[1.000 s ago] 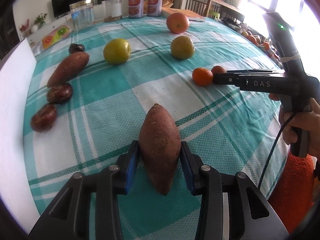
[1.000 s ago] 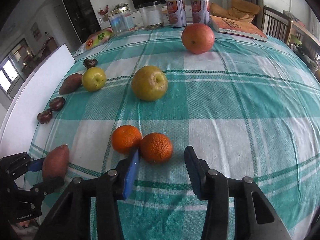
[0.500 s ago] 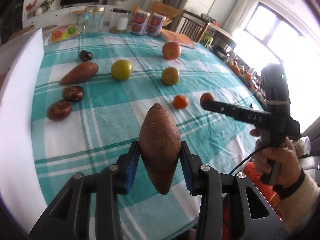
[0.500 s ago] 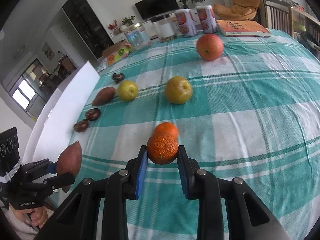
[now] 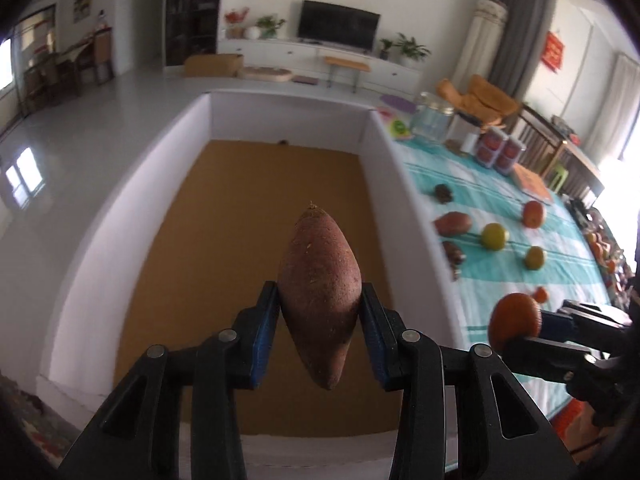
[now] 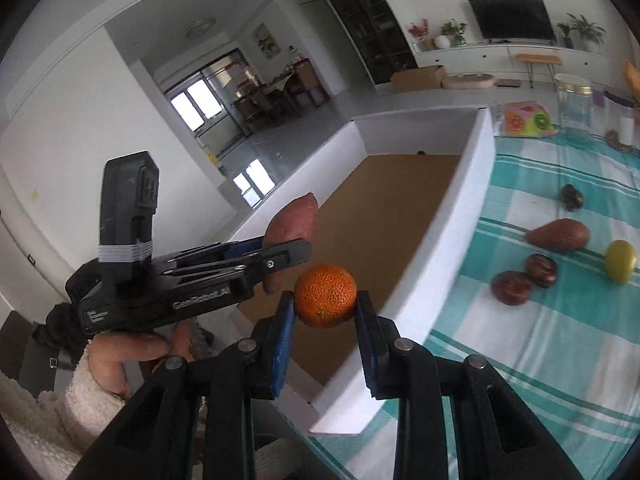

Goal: Organize fruits

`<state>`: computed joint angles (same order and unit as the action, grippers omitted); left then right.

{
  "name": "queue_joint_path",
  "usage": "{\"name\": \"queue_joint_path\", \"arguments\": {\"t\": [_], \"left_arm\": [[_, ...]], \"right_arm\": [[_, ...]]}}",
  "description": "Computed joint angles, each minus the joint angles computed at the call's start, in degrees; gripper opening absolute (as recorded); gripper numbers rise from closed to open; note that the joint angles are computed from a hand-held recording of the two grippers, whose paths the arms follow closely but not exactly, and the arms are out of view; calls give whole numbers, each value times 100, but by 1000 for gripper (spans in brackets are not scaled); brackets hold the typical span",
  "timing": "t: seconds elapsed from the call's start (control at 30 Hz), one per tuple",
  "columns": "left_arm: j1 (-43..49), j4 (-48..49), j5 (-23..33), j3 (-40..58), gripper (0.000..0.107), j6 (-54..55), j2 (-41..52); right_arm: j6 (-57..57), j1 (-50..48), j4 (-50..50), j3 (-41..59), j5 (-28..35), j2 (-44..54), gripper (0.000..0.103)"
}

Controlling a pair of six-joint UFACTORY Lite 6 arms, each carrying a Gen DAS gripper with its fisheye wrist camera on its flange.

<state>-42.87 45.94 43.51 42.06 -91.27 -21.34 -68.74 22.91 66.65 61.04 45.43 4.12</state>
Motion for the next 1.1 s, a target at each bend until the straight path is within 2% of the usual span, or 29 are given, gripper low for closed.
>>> {"name": "queue_joint_path", "arguments": {"t": [0.2, 0.27, 0.3, 0.33, 0.37, 0.43, 0.5, 0.6, 0.67, 0.77, 0.87, 0.9, 1.0, 1.03, 1.1], "left_arm": [[533, -232, -269, -788, 43, -105, -173], [365, -46, -103, -767, 51, -486, -86], [314, 48, -19, -661, 70, -623, 30], [170, 203, 138, -589, 85, -873, 98], [35, 395, 279, -527, 86, -1144, 154], [-46, 575, 307, -391, 86, -1315, 264], [-164, 723, 266, -196, 86, -1490, 424], [-504, 1022, 158, 223, 86, -1773, 808], [-766, 1222, -3, 710, 86, -1857, 1295], [-1112, 1349, -449, 1618, 86, -1652, 2203], [-1318, 1080, -1076, 2889, 86, -1006, 3517], [-1363, 883, -1264, 3375, 86, -685, 4003], [-1395, 189, -1612, 5077, 86, 489, 5630], [-1391, -113, -1663, 5676, 86, 935, 6187], [-1406, -498, -1423, 6875, 86, 1621, 7241]], "right_arm": [[518, 1095, -377, 605, -893, 988, 30], [886, 1261, -654, 747, -1175, 1122, 34], [949, 1255, -667, 740, -1221, 1112, 38], [857, 1204, -530, 609, -1219, 985, 51], [695, 1048, -410, 414, -1246, 786, 61], [288, 747, -113, 66, -1277, 412, 69], [-64, 338, 83, -311, -1279, -32, 70], [-905, -721, 476, -1084, -1197, -895, 82], [-1762, -1632, 952, -1698, -1268, -1439, 91], [-3418, -2941, 2056, -2178, -1759, -1497, 93], [-4946, -4143, 3346, -1972, -2208, -639, 93], [-5146, -4495, 3610, -1692, -2304, -184, 93], [-4582, -5201, 3461, -601, -2851, 1104, 93], [-4001, -5396, 3034, -182, -3027, 1507, 93], [-2802, -5771, 2294, 264, -3180, 1967, 93]]}}
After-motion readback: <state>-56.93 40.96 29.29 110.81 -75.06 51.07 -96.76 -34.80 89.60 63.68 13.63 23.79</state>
